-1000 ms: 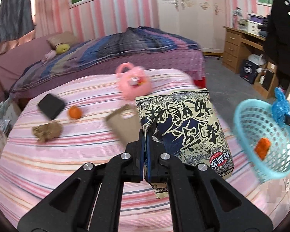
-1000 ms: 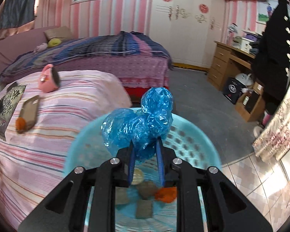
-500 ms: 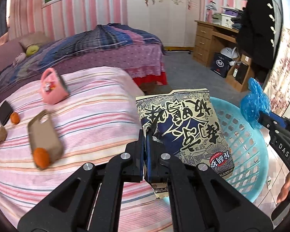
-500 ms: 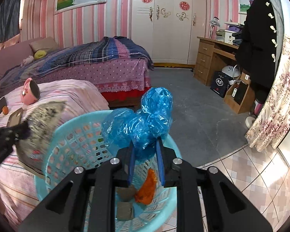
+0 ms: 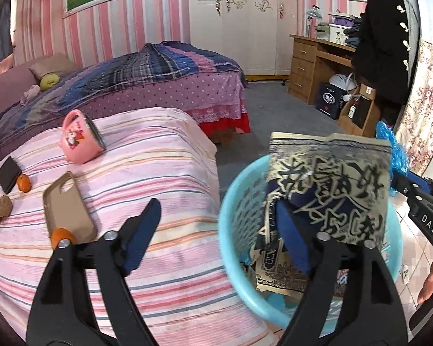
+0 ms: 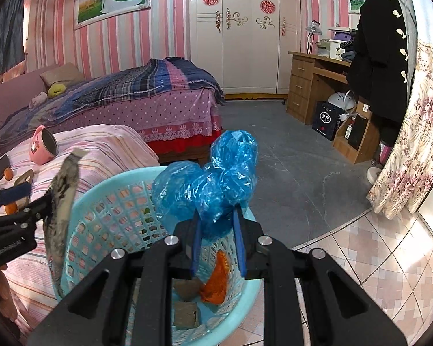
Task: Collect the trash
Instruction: 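Drop the snack bag from the left gripper while the right gripper drops the blue bag into the basket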
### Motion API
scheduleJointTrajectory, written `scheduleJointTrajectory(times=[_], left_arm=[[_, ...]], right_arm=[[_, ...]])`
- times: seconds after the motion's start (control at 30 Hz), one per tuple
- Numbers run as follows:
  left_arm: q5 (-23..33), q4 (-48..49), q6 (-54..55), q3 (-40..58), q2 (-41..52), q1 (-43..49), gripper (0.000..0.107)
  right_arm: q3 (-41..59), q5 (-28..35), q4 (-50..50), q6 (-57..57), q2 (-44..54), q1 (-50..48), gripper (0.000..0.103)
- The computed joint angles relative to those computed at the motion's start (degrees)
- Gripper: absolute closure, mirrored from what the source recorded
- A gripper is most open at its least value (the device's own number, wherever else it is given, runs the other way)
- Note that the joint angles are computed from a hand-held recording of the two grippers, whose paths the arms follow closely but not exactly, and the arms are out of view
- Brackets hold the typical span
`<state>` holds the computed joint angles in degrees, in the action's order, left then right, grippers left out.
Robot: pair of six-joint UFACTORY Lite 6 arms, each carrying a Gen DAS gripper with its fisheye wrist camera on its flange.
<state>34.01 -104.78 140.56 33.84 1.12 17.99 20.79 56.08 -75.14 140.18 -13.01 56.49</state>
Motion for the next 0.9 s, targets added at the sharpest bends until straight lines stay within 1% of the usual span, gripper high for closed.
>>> scheduleJointTrajectory(times=[0.03, 0.23, 0.33, 0.4, 0.5, 0.53, 0.7, 0.9], left_arm=[[-0.3, -1.3, 1.3, 0.1, 0.3, 0.0, 0.023], [-2.0, -12.2, 16.1, -2.4, 2.9, -1.5, 0.023], [-2.4, -14.1, 19.2, -2.5, 4.4, -1.6, 0.023], [-2.3, -11.8, 17.2, -1.9, 4.8, -1.0, 0.023], [-1.8, -4.9, 10.6, -0.1, 5.2, 0.6, 0.017], [-1.8, -2.6, 8.5, 0.5, 5.1, 1.0, 0.017], [-1.3, -0.8, 7.3, 0.6, 3.6, 2.3, 0.016], [0.3, 6.1, 0.1, 2.9, 3.5, 4.9, 0.015]], right_arm=[[0.2, 0.1, 0.1, 0.1, 0.3, 0.2, 0.083], [0.5, -0.4, -0.4, 0.0, 0.7, -0.2, 0.083], [0.2, -0.6, -0.5, 0.5, 0.5, -0.2, 0.083], [0.1, -0.6, -0.6, 0.8, 0.4, -0.1, 0.083], [0.1, -0.7, -0.8, 0.9, 0.6, -0.1, 0.083], [0.0, -0.8, -0.8, 1.1, 0.5, -0.1, 0.083], [0.1, -1.8, -1.2, 0.6, 0.4, -0.8, 0.082], [1.4, -2.9, -1.5, -0.4, 1.9, -1.6, 0.08]])
